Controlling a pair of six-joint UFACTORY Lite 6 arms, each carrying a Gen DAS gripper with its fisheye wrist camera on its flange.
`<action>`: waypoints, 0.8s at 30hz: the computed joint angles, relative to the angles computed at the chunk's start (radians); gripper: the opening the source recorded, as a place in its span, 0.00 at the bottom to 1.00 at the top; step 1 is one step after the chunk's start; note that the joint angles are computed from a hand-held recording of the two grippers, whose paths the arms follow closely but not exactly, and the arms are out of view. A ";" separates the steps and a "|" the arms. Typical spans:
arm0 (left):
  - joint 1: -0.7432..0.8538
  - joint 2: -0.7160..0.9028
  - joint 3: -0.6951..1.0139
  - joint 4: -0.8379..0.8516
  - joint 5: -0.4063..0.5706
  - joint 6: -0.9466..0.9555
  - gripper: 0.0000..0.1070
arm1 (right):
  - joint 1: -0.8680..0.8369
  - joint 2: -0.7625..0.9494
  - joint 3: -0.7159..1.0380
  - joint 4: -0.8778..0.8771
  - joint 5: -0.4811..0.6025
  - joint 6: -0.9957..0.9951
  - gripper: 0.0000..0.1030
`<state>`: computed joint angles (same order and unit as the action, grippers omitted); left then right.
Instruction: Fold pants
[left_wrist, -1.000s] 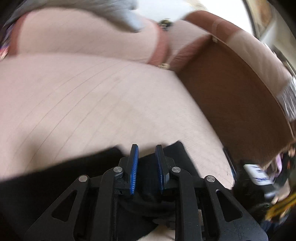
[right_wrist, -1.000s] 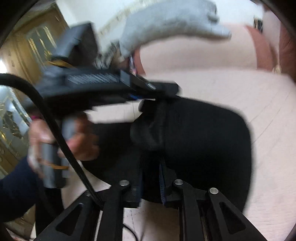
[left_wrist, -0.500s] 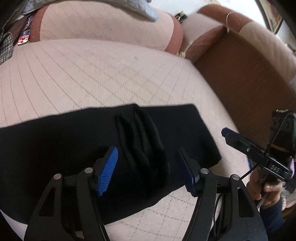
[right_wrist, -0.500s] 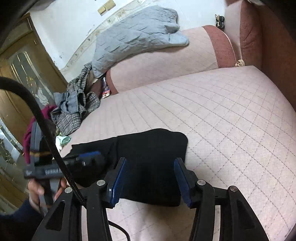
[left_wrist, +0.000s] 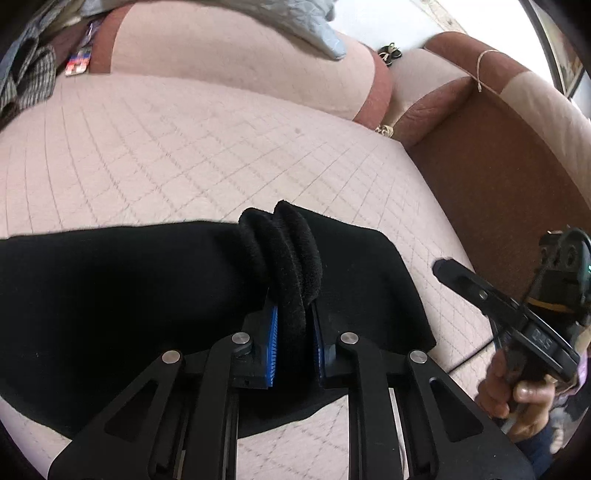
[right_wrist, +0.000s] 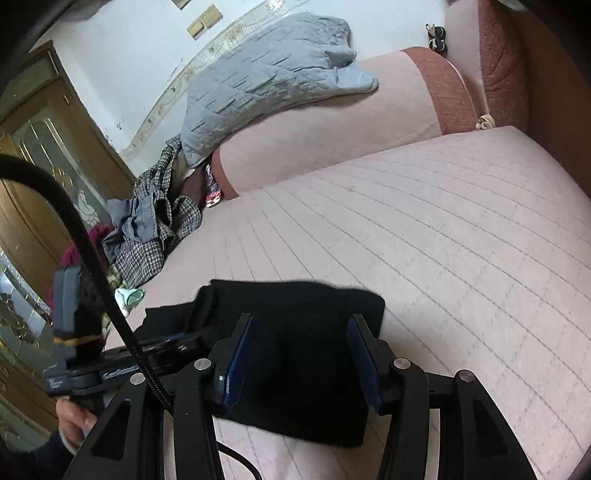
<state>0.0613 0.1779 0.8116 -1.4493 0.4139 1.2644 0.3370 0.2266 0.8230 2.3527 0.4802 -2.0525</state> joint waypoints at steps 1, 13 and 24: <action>0.006 0.019 0.004 0.003 0.012 -0.001 0.13 | 0.014 0.030 0.034 0.009 -0.014 0.000 0.49; -0.004 0.012 -0.044 -0.063 -0.050 0.036 0.24 | 0.154 0.233 0.211 0.314 -0.189 -0.364 0.48; 0.039 -0.239 -0.217 0.243 -0.179 -0.218 0.30 | 0.232 0.071 0.087 0.401 -0.177 -0.412 0.48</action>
